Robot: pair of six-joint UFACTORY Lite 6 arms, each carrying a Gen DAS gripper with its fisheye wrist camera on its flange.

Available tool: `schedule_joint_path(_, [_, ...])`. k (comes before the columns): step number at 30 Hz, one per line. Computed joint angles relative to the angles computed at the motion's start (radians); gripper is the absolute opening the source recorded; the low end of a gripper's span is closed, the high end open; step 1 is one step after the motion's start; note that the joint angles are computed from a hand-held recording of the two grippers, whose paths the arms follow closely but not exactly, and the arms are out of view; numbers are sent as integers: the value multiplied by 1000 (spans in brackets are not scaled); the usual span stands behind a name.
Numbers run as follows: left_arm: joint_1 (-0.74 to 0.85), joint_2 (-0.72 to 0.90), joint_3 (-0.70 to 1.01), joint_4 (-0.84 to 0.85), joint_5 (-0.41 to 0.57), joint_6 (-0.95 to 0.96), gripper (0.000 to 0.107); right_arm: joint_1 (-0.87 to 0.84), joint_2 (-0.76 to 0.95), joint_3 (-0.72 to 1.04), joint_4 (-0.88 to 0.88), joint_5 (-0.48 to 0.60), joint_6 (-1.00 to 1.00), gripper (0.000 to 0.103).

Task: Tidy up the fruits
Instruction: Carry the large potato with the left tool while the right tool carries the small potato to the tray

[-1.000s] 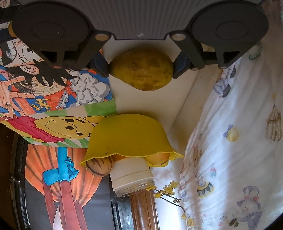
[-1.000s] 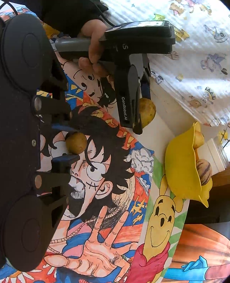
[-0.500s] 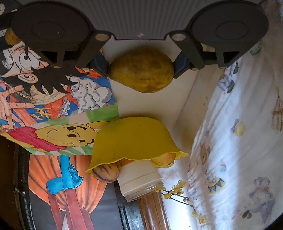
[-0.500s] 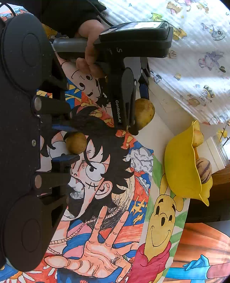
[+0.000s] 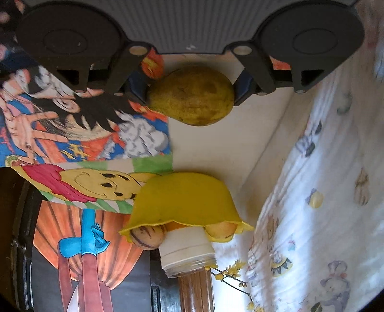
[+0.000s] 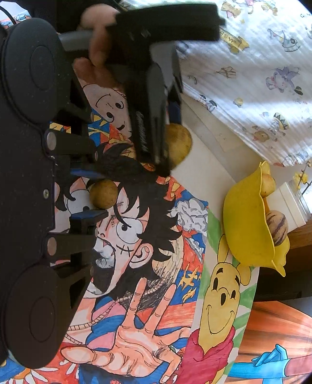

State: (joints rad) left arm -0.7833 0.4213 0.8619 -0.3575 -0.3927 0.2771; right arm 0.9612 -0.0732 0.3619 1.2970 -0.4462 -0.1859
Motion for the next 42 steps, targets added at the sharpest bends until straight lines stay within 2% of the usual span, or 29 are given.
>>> schedule_joint_path(4, [-9,-80,-90,58,8,-108,77,8,-28,-19,36,-5,-35,29])
schedule_joint_path(8, [-19,-157,-177,88,8,-185,77,69,-68,-41,154,-48,-119,29])
schedule_joint_path(13, [-45,-252,-278,43,3,-204,77,165,-159,-95,279,-103,-171,29])
schedule_joint_path(20, [-112,-415,-421,-44,6,-238,77,388,-296,-126,496,-270,-248,29])
schedule_joint_path(26, [-237,-614,-525,-305,23,-84,77,669,-383,-127,677,-501,-223,29])
schedule_joint_path(32, [-454,-835,-587,-840,-39,320,77,1050,-385,-47,879,-807,-128,29])
schedule_joint_path(34, [-559,-909,-598,-1036,-103,456,77,1172,-343,8,949,-909,-92,29])
schedule_joint_path(36, [-690,-959,-596,-1198,-208,553,77,1281,-282,75,1018,-1002,-58,29])
schedule_joint_path(42, [-1071,-977,-532,-1434,-508,572,77,1492,-92,250,1170,-1163,27,29])
